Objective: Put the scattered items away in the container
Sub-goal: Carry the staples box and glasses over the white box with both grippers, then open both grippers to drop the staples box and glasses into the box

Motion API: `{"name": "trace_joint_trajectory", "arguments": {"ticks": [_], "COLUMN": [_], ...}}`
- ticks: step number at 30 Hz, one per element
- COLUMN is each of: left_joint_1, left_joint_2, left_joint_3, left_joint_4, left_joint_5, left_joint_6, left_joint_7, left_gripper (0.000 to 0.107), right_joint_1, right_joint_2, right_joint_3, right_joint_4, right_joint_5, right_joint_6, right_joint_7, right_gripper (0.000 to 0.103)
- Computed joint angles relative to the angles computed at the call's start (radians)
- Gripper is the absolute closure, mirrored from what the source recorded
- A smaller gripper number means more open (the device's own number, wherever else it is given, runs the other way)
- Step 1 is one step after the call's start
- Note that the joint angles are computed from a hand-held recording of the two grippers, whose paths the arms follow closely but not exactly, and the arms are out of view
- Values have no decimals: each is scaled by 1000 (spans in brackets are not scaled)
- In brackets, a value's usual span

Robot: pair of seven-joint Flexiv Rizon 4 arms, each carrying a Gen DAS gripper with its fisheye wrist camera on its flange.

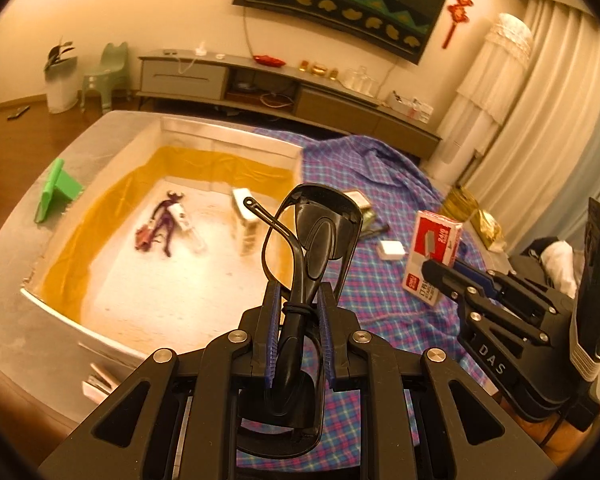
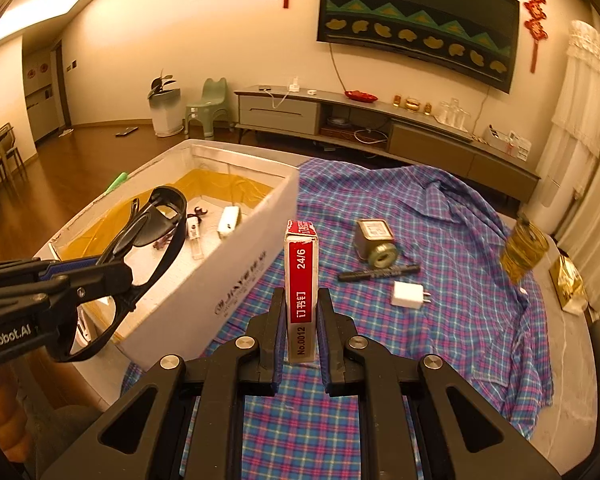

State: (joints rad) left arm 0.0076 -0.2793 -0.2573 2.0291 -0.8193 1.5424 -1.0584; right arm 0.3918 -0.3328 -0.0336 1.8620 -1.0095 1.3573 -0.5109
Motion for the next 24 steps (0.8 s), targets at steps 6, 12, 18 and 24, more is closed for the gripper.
{"name": "trace_joint_trajectory", "arguments": {"ticks": [6, 12, 18, 24], "left_joint_1": [-12, 2, 4, 14], "left_joint_2": [-21, -43, -65, -91], "left_joint_3": [83, 120, 164, 193], "left_joint_4": [-28, -64, -109, -150], "left_joint_5": [98, 188, 284, 357], "left_joint_6": [-32, -52, -79, -109], "left_joint_7": [-102, -173, -246, -301], "left_gripper": [88, 88, 88, 88], "right_joint_1": [21, 34, 26, 28], "right_joint_2": [-51, -102, -164, -230], "right_joint_3": [26, 58, 126, 176], "right_joint_4": [-75, -162, -269, -392], "right_joint_5": [75, 211, 416, 578], "right_joint_6": [-24, -33, -47, -112], "right_joint_7": [-91, -219, -399, -553], "right_gripper": [88, 88, 88, 88]}}
